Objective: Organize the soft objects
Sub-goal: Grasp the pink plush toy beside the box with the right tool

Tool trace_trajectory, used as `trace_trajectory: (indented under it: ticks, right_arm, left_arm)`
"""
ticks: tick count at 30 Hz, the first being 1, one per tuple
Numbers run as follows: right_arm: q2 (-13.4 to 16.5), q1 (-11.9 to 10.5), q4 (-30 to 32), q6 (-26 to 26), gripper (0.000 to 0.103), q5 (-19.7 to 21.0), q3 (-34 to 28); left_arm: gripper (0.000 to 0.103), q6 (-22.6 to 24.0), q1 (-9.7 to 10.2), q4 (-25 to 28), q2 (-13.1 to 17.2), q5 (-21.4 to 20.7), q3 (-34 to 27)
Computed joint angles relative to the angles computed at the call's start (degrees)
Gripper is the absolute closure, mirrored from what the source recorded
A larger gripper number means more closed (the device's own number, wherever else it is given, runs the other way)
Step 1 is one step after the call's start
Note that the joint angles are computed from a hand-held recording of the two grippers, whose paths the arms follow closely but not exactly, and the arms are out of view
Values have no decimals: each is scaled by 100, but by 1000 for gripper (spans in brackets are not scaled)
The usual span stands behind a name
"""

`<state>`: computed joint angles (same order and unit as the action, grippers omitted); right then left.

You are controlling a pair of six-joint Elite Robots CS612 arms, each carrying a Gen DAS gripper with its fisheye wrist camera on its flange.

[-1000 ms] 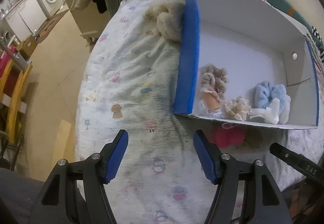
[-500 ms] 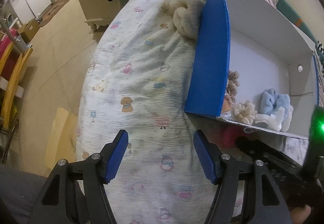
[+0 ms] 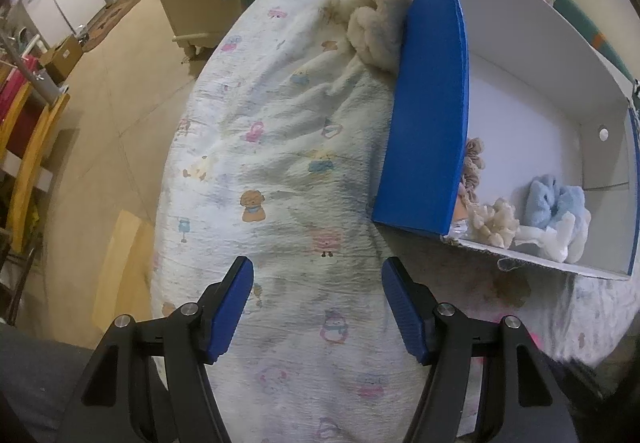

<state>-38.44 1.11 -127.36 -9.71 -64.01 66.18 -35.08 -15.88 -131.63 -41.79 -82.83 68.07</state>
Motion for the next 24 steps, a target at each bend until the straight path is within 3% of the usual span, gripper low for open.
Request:
trace_trajectory:
  ticks: [5,10,16,20,24]
  right_arm:
    - [-337,-301,-468,571,69,108,524]
    - [-503,-428,-1134,912,69,153,669]
    - [-406,-420,-1417,949,69,94,406]
    - [-198,-420,-1226,829,69,128,-33]
    - [23,-412,-1099,853,69,38,-411]
  left_arm:
    - [39,-11,-39,-158,-45,97,46]
    - [39,143,-116,-376,-112,344,136]
    - [39,406,-176,-718,-195,499,281]
    - [39,618,-222,-823,-202,508,311]
    - [39,1032,-254,-971,-156,-29,300]
